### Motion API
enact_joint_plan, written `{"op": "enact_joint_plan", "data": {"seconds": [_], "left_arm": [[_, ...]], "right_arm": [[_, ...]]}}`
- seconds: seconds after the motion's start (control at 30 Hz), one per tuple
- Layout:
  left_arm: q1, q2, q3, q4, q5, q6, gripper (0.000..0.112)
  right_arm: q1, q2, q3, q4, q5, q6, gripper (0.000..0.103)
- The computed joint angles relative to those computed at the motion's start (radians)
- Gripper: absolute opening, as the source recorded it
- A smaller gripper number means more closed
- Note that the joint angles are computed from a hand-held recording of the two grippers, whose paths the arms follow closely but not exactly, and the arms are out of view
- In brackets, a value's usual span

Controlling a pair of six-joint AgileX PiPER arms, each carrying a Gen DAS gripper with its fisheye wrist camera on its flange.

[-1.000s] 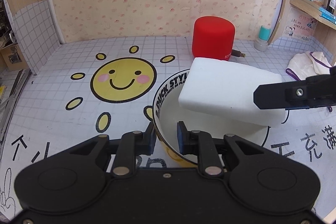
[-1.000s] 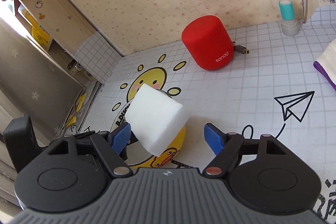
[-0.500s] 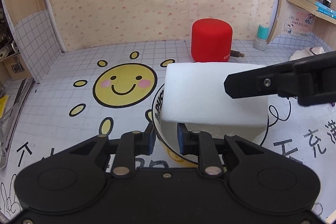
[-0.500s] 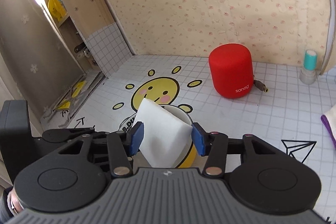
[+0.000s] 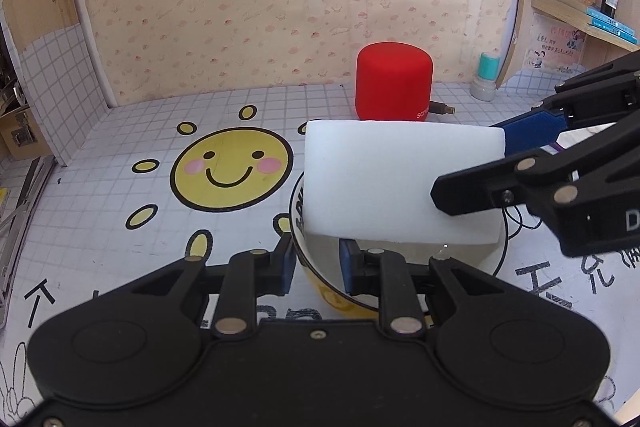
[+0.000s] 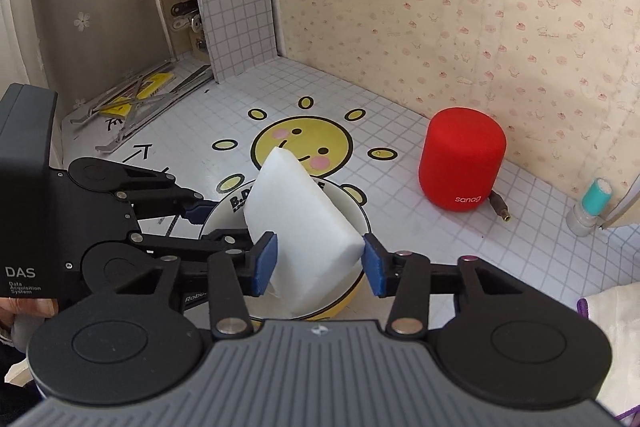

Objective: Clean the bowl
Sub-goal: 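Rub the sponge along the bowl's inner wall with the right gripper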

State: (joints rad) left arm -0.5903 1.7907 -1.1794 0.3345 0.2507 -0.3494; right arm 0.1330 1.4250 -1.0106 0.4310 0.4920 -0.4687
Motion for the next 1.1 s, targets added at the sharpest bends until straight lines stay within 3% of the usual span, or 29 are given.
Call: {"op": "enact_joint_plan", "data": {"seconds": [0.17, 0.53, 0.87, 1.1], "left_arm": [[0.01, -0.007, 0.016, -0.042, -0.019, 0.045, 0.025], [0.019, -0.001, 0.009, -0.08, -0.012, 0.085, 0.027], [0.023, 0.003, 0.004, -0.118, -0.015, 0.131, 0.027], [0.03, -0.002, 0.007, -0.165, -0.019, 0.18, 0.027]], "right_arm": [[-0.012, -0.025, 0.033, 0.128, -0.029, -0.135, 0.039], [-0.025, -0.015, 0.039, 0.255, -0.03, -0.247, 0.033], [0.007, 0.041, 0.006, 0.241, 0.002, -0.258, 0.033], [0.009, 0.037, 0.016, 0.246, -0.046, -0.232, 0.03]]}}
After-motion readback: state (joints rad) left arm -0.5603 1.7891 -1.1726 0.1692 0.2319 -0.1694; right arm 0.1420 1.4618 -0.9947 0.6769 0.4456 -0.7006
